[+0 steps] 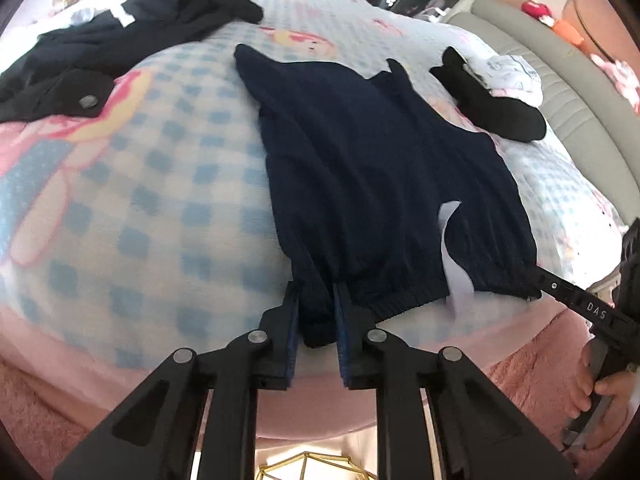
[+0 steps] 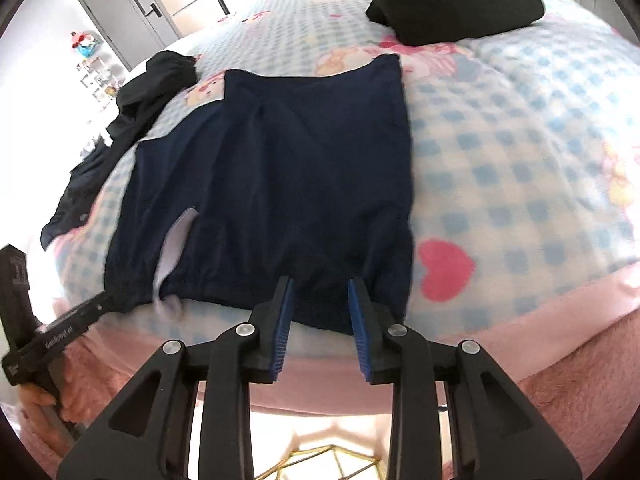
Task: Fold clothes
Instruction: 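Grip the navy pants' elastic cuff edge with both grippers and lift it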
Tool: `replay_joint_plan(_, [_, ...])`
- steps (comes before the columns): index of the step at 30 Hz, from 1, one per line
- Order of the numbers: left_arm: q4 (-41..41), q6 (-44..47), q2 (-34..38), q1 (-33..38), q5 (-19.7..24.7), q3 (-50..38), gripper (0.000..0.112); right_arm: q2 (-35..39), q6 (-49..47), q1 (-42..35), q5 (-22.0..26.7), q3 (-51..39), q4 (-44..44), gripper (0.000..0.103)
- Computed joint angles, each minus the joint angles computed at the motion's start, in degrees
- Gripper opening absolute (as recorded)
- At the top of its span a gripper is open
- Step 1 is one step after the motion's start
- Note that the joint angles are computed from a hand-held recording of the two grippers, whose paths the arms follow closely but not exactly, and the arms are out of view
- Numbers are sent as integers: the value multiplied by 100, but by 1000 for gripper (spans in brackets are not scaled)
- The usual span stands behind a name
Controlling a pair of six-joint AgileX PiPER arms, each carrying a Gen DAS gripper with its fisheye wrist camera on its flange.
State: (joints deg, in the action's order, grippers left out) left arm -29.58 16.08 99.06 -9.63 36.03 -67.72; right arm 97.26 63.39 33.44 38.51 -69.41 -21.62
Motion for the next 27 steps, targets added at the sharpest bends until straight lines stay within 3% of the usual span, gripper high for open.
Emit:
replay_joint_plan(3, [94, -148, -139, 0, -57, 70, 15, 138, 209, 56, 259, -114, -209, 25])
replay_joint_plan(6, [-224, 81, -277, 97, -91, 222, 18, 50, 21, -107, 77, 10, 112, 24])
replay_joint_plan(10, [-1370, 984, -170, 513, 247, 274, 23, -223, -330, -339, -384, 306, 644, 28])
replay_joint_plan(12, [-1448, 1037, -40, 518, 379, 197, 23, -201, -793, -437, -447, 328, 1057, 29])
replay_joint_plan(17, [-940, 550, -241, 334, -55, 378, 16, -169, -308, -330, -270, 321, 584, 19])
replay_joint_plan(20, [-772, 476, -359, 444, -108, 451, 15, -399, 114, -322, -286, 486, 326, 22])
replay_joint_plan(23, [-1119, 788, -356, 672, 64, 454, 15, -377, 142, -296, 309, 326, 120, 26])
replay_joint_plan(26, [-1629, 1223, -372, 817, 241, 476, 18, -554, -580, -572, -150, 568, 1043, 29])
replay_joint_plan(27, [-1709, 1310, -386, 832, 267, 480, 25, -558, -877, -631, -258, 602, 1370, 30])
